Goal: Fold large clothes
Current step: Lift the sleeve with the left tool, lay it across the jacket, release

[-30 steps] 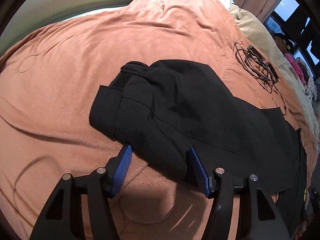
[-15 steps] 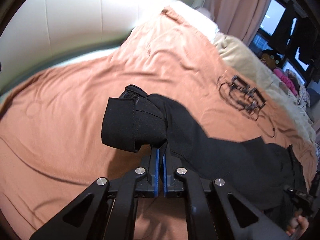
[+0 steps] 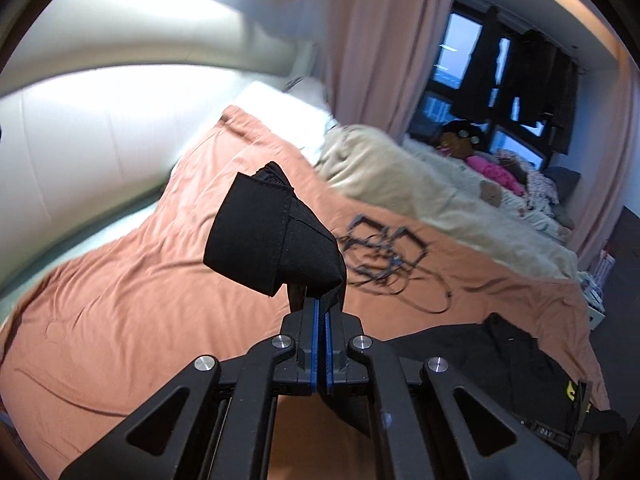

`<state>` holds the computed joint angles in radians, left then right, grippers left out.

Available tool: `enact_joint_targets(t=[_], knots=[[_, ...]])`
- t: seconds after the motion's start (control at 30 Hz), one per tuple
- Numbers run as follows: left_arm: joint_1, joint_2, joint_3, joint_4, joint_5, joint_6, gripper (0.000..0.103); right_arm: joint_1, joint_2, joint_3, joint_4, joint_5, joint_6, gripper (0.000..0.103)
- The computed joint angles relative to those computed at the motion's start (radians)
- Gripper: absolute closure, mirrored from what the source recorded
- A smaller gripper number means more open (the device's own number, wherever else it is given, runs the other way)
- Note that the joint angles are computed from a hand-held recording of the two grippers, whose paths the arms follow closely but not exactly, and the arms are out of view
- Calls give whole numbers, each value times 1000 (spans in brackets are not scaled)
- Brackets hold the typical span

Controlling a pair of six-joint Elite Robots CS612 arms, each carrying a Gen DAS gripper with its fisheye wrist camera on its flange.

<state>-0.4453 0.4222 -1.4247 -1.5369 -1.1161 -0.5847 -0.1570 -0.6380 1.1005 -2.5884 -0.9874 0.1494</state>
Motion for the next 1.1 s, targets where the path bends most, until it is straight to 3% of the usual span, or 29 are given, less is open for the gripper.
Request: enact_joint_targets(t=[0.2, 0.33, 0.63, 0.9, 1.1], knots=[[-58, -87, 105, -108, -16, 91, 98, -82, -147, 229, -124, 65, 83, 39], [-96, -137, 185, -186, -46, 167, 98, -123, -201, 331, -228, 25, 139, 39], [-182, -245, 411, -294, -104, 262, 98, -181, -186, 312, -269, 96, 198, 39], [-225, -331, 644, -381, -202, 306, 99, -221, -171, 305, -279, 121, 266, 39], [-254, -427, 875, -364, -308, 347, 97, -266, -159, 314, -365, 124, 420, 23]])
